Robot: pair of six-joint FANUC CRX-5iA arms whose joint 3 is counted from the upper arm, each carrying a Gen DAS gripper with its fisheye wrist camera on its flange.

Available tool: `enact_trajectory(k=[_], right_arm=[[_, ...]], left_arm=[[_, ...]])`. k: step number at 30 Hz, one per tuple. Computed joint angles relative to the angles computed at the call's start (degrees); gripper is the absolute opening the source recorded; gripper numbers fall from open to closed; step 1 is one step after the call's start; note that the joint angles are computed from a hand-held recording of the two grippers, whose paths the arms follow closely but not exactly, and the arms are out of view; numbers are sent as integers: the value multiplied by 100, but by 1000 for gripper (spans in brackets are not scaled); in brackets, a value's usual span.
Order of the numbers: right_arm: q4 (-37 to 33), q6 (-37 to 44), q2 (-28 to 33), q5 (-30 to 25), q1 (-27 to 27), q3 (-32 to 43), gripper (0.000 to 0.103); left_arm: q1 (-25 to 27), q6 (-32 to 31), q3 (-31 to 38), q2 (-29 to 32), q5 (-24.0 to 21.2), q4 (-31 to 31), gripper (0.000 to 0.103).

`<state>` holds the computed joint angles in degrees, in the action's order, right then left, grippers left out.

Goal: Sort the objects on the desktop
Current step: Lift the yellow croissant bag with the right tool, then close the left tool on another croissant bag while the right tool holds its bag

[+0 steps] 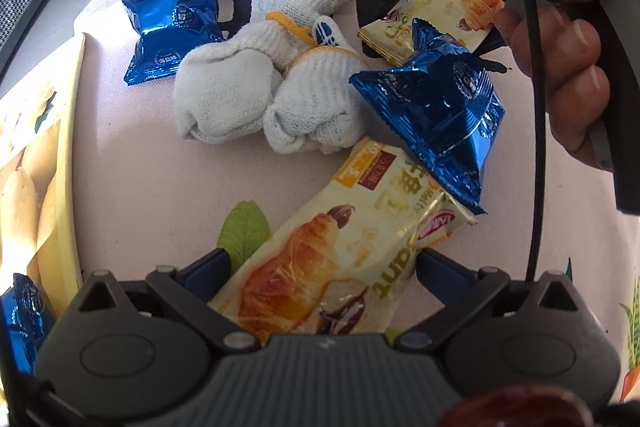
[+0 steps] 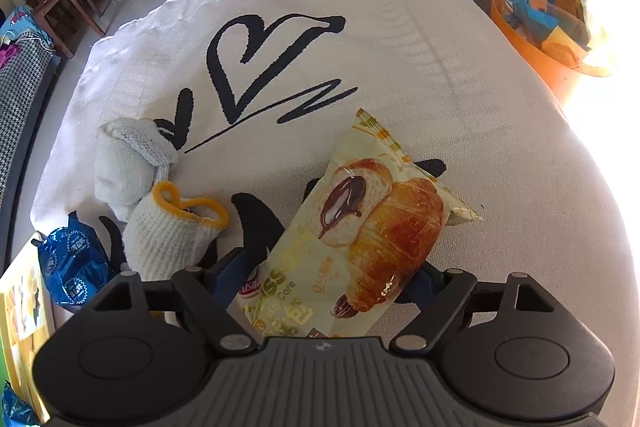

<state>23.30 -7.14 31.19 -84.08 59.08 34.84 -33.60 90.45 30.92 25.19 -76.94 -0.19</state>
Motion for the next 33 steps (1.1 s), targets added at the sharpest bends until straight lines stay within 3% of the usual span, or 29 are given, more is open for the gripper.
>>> enact_trajectory(k=[18,23,30,33], right_arm=[[76,569,195,-315,27,233,86],[167,519,151,-305,59,163,74],[452,511,-6,-194,161,-41,67],[615,409,-88,-87,192,-114,66]], left_arm=[[-99,13,-108,-74,179,-127,103],[-94,3,-95,-71,160,-109,102],[-32,-223,-169,-156,199,186,78],[75,-154,-230,-209,213,451,77]])
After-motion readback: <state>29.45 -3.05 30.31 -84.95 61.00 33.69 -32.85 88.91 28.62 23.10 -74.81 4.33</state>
